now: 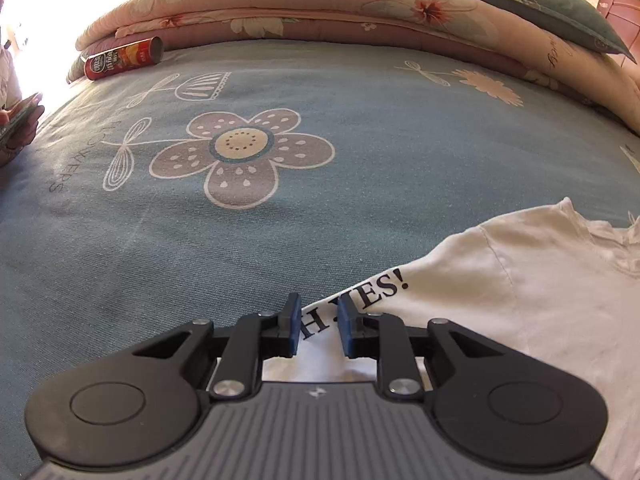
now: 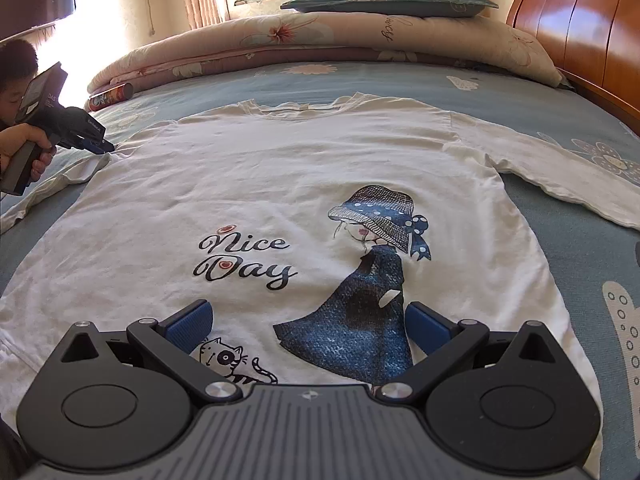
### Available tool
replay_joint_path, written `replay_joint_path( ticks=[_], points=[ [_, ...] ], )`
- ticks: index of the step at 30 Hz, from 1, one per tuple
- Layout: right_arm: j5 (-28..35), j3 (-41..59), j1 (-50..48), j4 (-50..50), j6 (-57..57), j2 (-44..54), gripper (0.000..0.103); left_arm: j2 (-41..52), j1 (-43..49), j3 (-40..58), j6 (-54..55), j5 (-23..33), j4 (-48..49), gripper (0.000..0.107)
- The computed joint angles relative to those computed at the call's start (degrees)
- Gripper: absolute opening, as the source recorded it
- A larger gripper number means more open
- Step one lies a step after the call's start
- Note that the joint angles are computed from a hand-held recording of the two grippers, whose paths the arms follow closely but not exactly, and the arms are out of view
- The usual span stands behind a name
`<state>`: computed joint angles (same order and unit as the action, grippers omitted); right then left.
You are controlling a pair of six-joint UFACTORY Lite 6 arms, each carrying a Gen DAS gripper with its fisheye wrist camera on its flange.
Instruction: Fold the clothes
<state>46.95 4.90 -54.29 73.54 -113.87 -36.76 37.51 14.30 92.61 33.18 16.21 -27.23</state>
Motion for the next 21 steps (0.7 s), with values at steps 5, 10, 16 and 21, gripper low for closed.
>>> replay_joint_path(
  ticks=[5,10,16,21],
  points=[
    [-0.4,-0.2,0.5,0.3,0.2,-0.4,0.103,-5.9,-1.3,-4.4,13.2,5.7,-12.6,0.019],
    [-0.6,-0.7,0.6,0.4,-0.1,-1.1,0.103,-5.3,-5.6,-4.7,6.5,9.7,-8.1,0.021],
    [-1.0,-0.8,1.0,0.5,-0.8,-1.2,0.103,6.5,-8.6,8.3,-10.3,4.5,2.0,0.021],
    [-1.1,-0.5,1.2,0.2,-0.5,-1.0,0.103,15.3,-10.6,22.3,-26.7,6.4,17.0,0.021]
  ],
)
